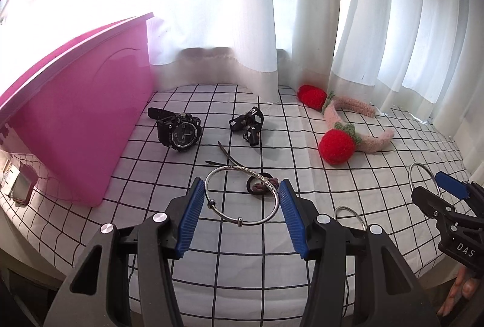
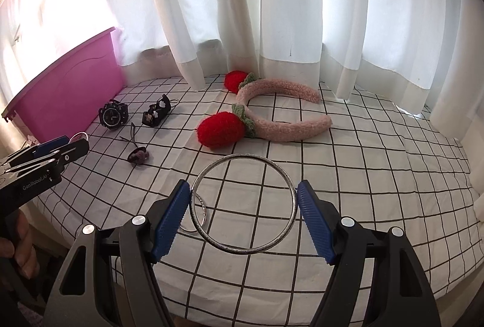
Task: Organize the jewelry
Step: 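Carry the silver ring and bangle over the pink tub with both tools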
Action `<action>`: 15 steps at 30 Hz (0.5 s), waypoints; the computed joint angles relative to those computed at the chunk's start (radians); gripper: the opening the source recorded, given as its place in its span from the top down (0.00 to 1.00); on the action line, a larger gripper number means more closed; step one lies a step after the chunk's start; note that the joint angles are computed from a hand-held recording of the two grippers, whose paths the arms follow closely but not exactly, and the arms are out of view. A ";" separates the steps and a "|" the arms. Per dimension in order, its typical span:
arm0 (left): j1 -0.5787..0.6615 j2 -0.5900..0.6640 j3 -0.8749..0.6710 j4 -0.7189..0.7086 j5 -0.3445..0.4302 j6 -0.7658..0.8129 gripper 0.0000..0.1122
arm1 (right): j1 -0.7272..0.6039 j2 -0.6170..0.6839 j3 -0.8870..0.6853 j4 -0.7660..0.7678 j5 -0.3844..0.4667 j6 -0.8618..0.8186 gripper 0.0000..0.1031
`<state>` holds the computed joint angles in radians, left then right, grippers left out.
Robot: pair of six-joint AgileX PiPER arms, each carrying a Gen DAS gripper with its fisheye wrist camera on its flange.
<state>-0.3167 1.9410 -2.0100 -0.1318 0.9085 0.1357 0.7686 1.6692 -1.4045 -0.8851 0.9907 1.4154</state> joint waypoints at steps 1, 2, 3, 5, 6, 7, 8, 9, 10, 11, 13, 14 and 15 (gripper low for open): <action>0.000 0.000 -0.022 0.006 0.016 -0.011 0.56 | -0.002 0.002 -0.023 0.007 -0.003 -0.021 0.32; 0.001 0.000 -0.046 0.011 0.033 -0.023 0.56 | -0.003 0.005 -0.046 0.011 -0.005 -0.045 0.32; 0.001 -0.002 -0.066 0.016 0.047 -0.036 0.56 | -0.004 0.009 -0.071 0.015 -0.005 -0.070 0.32; 0.000 -0.003 -0.112 0.036 0.079 -0.066 0.56 | -0.011 0.019 -0.127 0.032 -0.014 -0.127 0.32; 0.000 -0.002 -0.137 0.044 0.095 -0.079 0.56 | -0.016 0.026 -0.159 0.046 -0.020 -0.160 0.32; 0.001 -0.003 -0.158 0.053 0.108 -0.091 0.56 | -0.021 0.036 -0.195 0.061 -0.024 -0.198 0.32; 0.000 -0.004 -0.178 0.065 0.116 -0.102 0.56 | -0.025 0.049 -0.238 0.075 -0.023 -0.241 0.32; 0.000 -0.003 -0.200 0.080 0.125 -0.113 0.56 | -0.027 0.065 -0.283 0.087 -0.019 -0.283 0.32; 0.002 0.000 -0.223 0.087 0.134 -0.120 0.56 | -0.029 0.084 -0.331 0.098 -0.015 -0.324 0.32; 0.007 0.012 -0.268 0.091 0.157 -0.126 0.56 | -0.030 0.105 -0.383 0.110 -0.010 -0.365 0.32; 0.023 0.040 -0.363 0.093 0.200 -0.136 0.56 | -0.036 0.153 -0.493 0.142 0.001 -0.450 0.32; 0.033 0.063 -0.428 0.092 0.232 -0.139 0.56 | -0.040 0.182 -0.558 0.163 0.009 -0.493 0.32; 0.044 0.096 -0.511 0.090 0.274 -0.141 0.56 | -0.044 0.212 -0.624 0.185 0.017 -0.535 0.32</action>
